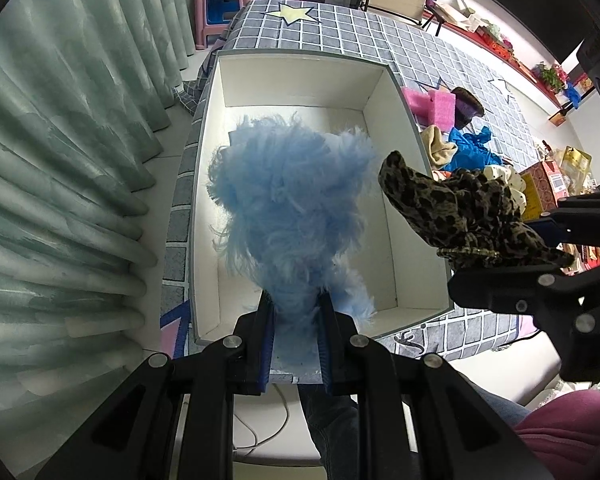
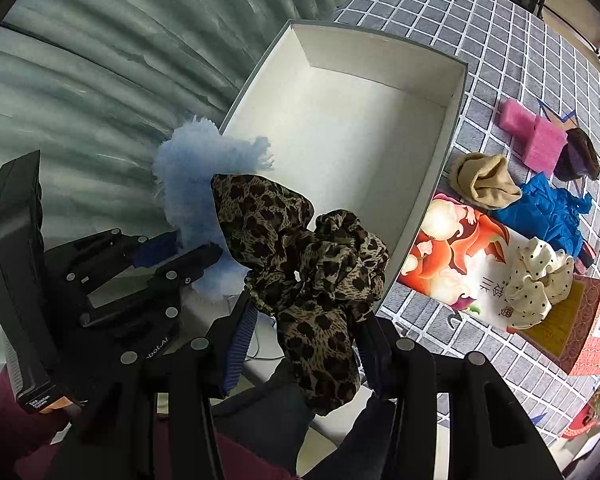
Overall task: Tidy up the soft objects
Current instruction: 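Carry both held items over the open white box with both grippers, then open both grippers to drop the plush and scrunchie into the white box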
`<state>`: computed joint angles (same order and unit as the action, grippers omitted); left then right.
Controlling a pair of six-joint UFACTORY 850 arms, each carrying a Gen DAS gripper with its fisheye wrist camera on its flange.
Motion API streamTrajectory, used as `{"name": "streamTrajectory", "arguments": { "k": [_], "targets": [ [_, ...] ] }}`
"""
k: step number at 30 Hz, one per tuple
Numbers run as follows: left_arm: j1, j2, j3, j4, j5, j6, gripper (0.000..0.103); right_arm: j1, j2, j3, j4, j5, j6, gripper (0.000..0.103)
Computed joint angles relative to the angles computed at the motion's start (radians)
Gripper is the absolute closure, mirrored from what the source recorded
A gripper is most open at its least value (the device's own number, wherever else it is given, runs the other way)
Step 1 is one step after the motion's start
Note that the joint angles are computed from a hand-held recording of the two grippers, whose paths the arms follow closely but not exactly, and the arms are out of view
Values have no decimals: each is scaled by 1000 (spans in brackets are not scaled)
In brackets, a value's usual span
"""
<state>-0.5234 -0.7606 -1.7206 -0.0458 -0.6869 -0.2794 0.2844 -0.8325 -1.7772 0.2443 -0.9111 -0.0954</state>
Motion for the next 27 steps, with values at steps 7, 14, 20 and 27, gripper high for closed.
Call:
{"name": "streamTrajectory", "arguments": {
  "k": [7, 14, 20, 27],
  "targets": [
    [-1, -2, -3, 2, -6, -4, 82, 3, -5, -3, -1, 1, 5, 53],
    [1, -7, -1, 0, -9, 4, 82, 3, -9, -7, 2, -2, 3, 53],
    [0, -8, -2, 3, -12, 2, 82, 3, -15, -13, 3, -5, 0, 53],
    [1, -13, -7, 3, -19, 8, 82, 2, -20, -17, 3, -6, -1, 53]
  ]
}}
